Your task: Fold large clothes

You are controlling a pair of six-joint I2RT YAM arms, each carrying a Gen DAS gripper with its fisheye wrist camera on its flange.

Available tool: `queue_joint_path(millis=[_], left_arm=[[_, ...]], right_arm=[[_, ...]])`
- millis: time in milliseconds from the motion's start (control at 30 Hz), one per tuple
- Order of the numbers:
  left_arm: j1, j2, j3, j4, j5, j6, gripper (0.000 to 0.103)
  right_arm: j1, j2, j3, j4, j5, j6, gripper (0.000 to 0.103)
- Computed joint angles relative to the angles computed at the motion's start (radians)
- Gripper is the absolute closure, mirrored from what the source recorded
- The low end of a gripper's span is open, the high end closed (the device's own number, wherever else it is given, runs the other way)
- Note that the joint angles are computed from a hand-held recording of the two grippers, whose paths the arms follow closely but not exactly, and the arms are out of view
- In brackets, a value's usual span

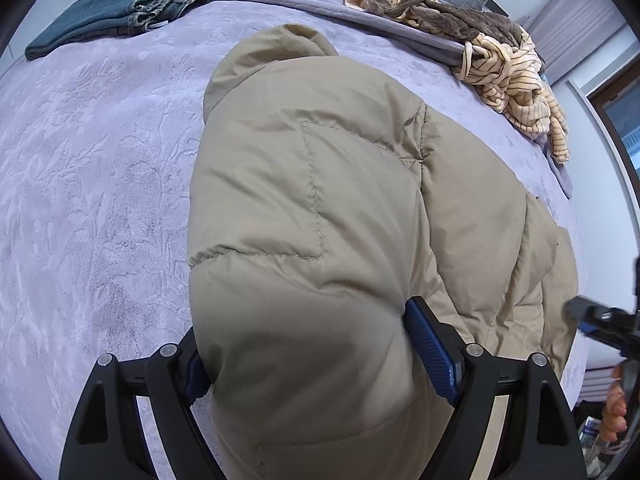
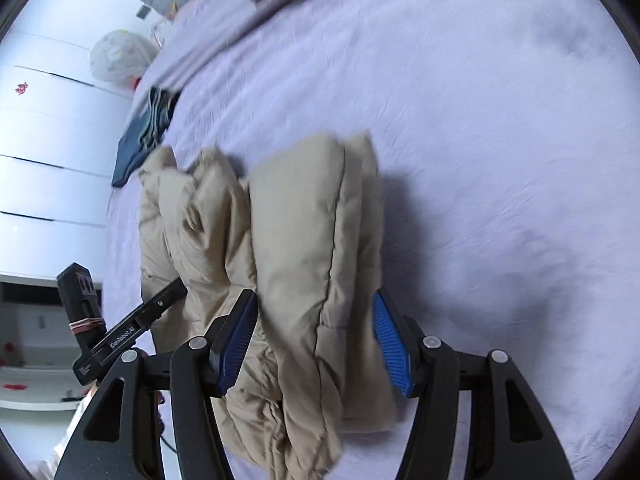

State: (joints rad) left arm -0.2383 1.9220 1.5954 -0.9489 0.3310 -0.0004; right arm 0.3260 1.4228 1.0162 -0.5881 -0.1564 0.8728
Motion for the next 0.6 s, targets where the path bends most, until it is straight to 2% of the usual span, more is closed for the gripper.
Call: queue_joint_path(millis=[67, 100, 167, 267, 333, 367, 400, 467, 600], left_arm=[[0.003, -0.012, -0.012, 0.001, -0.001, 0.003, 0.016], [0.000, -0.015, -0.015, 0.004, -0.006, 0.001, 0.016], [-0.004, -0.018, -0.023, 0.014, -0.014, -0.007, 0.015], [-0.011, -0.022, -0.029, 0.020, -0.028, -0.015, 0.015], [-0.015, -0.021, -0.025, 0.016, -0.036, -0.018, 0.015], [-0.015, -0.020, -0.018, 0.008, -0.042, -0.019, 0.015], [-0.015, -0.020, -0.010, -0.002, -0.048, -0.020, 0.015], [-0.014, -0.038, 0.004, -0.009, -0.071, -0.024, 0.015], [-0.011, -0.078, 0.022, 0.042, -0.117, -0.025, 0.015]], right_arm=[[-0.011, -0.071, 0.018, -0.015, 0.037, -0.034, 0.040], [-0.008, -0.061, 0.072, -0.036, 0.037, -0.041, 0.040], [0.006, 0.025, 0.152, 0.002, 0.009, -0.059, 0.040], [0.026, 0.212, 0.292, -0.012, 0.000, -0.046, 0.041], [-0.001, 0.275, 0.281, 0.066, -0.029, 0.001, 0.069], [-0.015, 0.303, 0.264, 0.112, -0.039, 0.042, 0.092], [-0.028, 0.281, 0.243, 0.071, -0.020, 0.058, 0.094], [-0.022, 0.342, 0.260, 0.054, 0.034, 0.073, 0.098], [-0.044, 0.344, 0.178, 0.085, 0.021, 0.040, 0.102]])
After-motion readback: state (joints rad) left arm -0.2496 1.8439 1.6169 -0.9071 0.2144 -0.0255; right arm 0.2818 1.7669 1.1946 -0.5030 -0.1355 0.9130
